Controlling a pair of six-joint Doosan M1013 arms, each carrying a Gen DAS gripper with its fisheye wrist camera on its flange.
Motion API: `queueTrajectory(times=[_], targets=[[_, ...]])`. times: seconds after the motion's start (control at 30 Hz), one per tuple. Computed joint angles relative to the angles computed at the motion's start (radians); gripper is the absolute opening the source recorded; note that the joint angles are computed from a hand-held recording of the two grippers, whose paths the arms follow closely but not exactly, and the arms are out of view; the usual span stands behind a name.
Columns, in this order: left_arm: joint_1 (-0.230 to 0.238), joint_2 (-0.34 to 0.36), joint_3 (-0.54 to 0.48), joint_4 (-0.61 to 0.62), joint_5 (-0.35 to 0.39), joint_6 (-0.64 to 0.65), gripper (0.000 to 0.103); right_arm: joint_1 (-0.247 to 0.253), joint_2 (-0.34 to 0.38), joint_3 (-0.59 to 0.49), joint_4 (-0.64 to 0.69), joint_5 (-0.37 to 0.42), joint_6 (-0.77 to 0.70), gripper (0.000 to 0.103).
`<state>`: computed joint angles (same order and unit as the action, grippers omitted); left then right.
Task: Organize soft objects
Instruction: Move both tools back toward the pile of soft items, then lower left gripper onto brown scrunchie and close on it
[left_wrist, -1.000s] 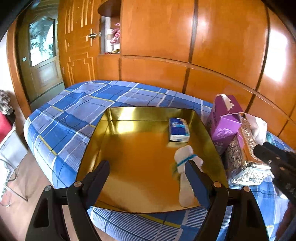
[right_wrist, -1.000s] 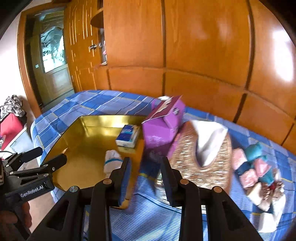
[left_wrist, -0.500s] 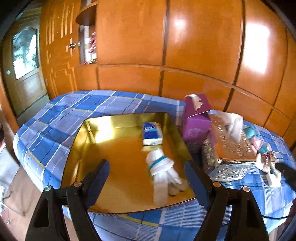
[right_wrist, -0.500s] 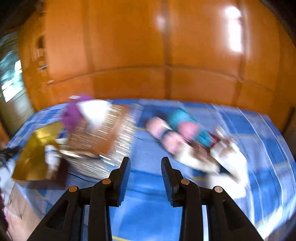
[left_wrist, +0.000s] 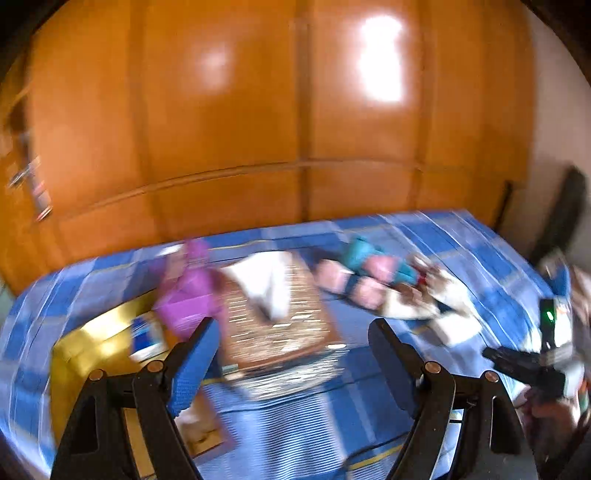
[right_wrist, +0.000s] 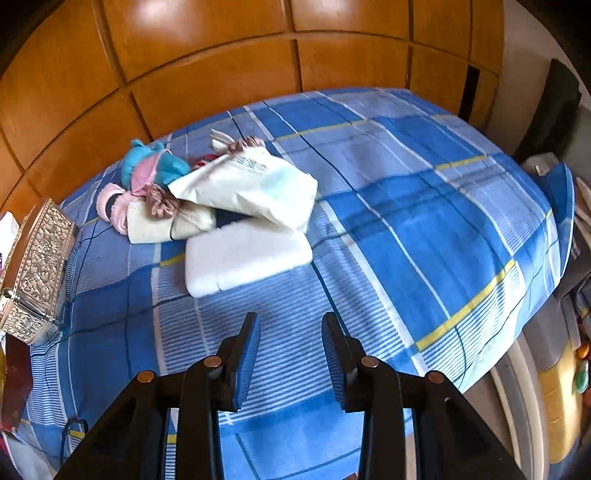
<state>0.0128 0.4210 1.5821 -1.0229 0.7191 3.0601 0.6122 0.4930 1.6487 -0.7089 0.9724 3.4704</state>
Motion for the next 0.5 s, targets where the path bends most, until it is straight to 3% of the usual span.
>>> queueTrajectory(times=[0.07,0.17,0.23,0.3,0.5], targets=[[-0.032,0.005,-0.004,0.062,0.033,-0.012,0.079,-0.001,-0.002,0.005,-0.002,-0.01,-0.004,0.034],[-0.084,0.027,-0.025,0.145,0.1,-0.044,0.064,0.0,-0.007,0.01,-0.013,-0.019,0.003,0.034],[-0.112,0.041,-0.035,0.181,0.116,-0.085,0.043,-0.001,-0.013,0.02,-0.016,-0.022,0.005,0.034],[-0.144,0.067,-0.065,0.244,0.158,-0.163,0.033,-0.003,-0.019,0.03,-0.023,-0.036,0.024,0.034],[-0.221,0.152,-0.149,0.355,0.214,-0.394,0.033,-0.01,-0.031,0.047,-0.03,-0.061,0.041,0.034]])
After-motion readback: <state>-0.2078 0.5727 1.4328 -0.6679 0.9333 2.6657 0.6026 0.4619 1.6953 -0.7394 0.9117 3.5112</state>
